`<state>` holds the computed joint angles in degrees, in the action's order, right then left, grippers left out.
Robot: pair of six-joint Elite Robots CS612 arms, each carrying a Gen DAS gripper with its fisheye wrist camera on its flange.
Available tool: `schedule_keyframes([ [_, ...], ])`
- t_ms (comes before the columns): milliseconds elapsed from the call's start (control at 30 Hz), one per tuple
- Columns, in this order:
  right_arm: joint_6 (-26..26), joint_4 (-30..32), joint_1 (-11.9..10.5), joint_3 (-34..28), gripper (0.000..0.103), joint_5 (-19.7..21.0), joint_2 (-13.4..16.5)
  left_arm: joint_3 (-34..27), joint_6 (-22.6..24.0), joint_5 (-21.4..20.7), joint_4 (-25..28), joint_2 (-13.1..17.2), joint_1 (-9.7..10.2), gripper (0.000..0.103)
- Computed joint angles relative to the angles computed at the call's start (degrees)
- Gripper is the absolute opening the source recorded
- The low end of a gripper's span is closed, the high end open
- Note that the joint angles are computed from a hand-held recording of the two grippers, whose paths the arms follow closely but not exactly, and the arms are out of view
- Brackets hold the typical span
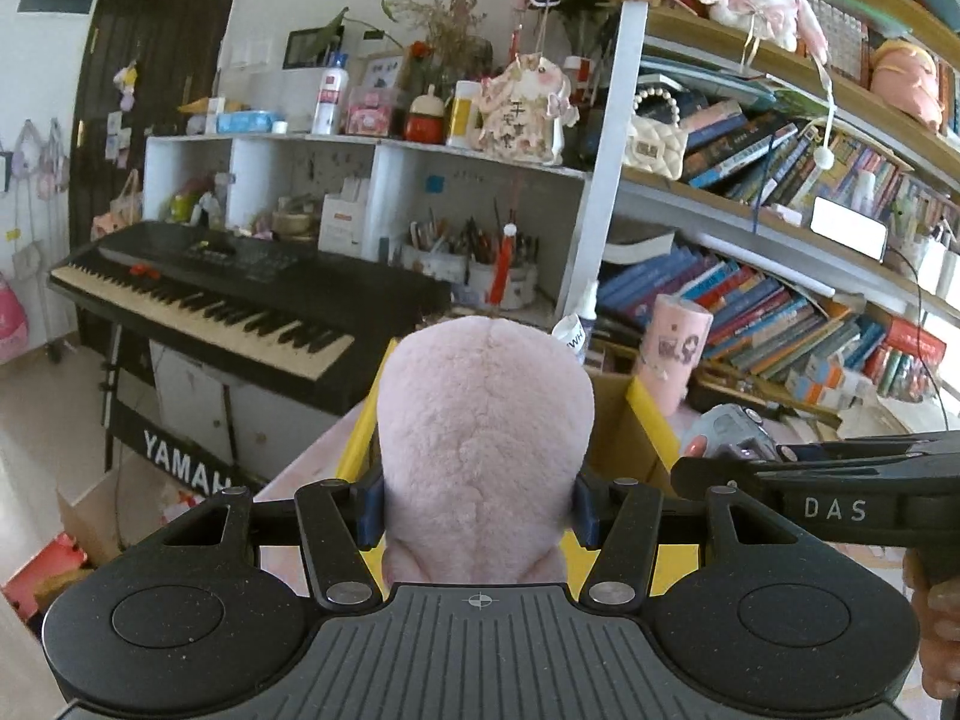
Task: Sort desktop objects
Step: 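Carry the pig and toy car with both tools over the yellow box, then lower into the box and open the left tool while the right tool releases the car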
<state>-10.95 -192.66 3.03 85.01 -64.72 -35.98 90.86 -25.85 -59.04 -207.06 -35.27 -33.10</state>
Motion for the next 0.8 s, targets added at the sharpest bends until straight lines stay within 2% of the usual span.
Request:
schedule_keyframes([
  [400,-7.72,8.43,-0.06,-8.15,0.042,-0.35,3.75,-7.09,1.46,0.9,5.99,2.73,1.15,0.055],
  [800,-17.24,18.99,0.03,-16.69,0.042,1.12,7.7,-12.33,1.93,-1.22,15.31,5.04,2.14,0.055],
])
